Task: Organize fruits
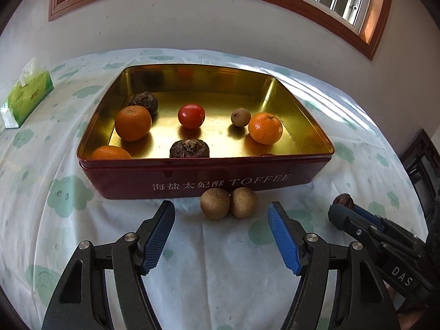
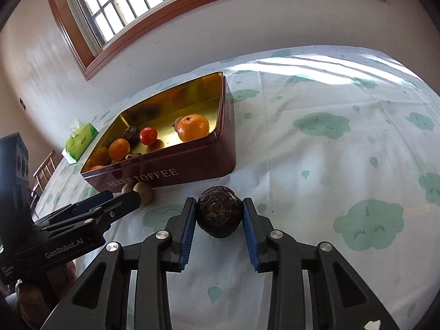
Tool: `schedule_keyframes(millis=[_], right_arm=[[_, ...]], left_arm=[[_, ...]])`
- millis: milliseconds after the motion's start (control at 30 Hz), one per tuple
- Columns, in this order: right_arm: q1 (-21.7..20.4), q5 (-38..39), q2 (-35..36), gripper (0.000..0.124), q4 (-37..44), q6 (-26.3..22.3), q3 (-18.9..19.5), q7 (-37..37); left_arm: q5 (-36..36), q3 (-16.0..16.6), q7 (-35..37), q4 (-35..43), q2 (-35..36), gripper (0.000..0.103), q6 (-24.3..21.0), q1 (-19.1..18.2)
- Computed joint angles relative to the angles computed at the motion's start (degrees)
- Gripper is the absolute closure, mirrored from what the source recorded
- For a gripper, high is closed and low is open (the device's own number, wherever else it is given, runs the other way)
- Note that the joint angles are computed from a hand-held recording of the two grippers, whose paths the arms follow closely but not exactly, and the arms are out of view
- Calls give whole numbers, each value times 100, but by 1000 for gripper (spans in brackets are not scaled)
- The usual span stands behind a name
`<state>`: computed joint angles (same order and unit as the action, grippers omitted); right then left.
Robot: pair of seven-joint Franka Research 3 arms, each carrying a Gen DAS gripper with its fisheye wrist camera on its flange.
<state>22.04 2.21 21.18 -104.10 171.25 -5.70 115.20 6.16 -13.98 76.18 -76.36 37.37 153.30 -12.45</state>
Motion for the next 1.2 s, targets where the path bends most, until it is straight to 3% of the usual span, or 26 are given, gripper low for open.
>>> schedule_keyframes(millis=[67, 233, 300, 367, 500, 700, 800, 867, 933, 1033, 1200], right_arm=[[67, -97, 20, 93, 31, -17, -84, 31], [-135, 139, 50, 93, 67, -26, 164, -235], [-128, 165, 59, 93, 88, -66, 162, -274], [-112, 169, 61, 93, 91, -74, 144, -288], [163, -96, 6, 93, 15, -22, -149, -48], [521, -515, -23, 93, 0, 97, -390, 402], [755, -770, 72, 93, 117, 49, -590, 691], [825, -924, 149, 93, 231, -42, -652, 823], [808, -1001, 207, 93, 326, -134, -620, 877], [929, -1249, 233, 93, 375, -110, -753, 1100], [1143, -1641, 287, 93, 437, -63, -1007, 1556]], left_arm=[[21, 55, -136, 185, 107, 38, -152, -83], [359, 334, -520, 531, 295, 54, -361, -373], [477, 382, -631, 546, 311, 54, -330, -420], [559, 368, -661, 325, 223, 55, -76, -389], [325, 6, -293, -292, -106, 55, 374, -14], [771, 485, -620, -1146, -691, 55, 1300, -62], [853, 516, -775, -1158, -663, 55, 1440, 39], [1038, 728, -1031, -1190, -656, 55, 1503, -72], [952, 543, -983, -1195, -631, 55, 1478, 105], [1038, 630, -1200, -1342, -701, 55, 1711, 84], [1465, 1000, -1603, -1404, -770, 55, 1814, -216]])
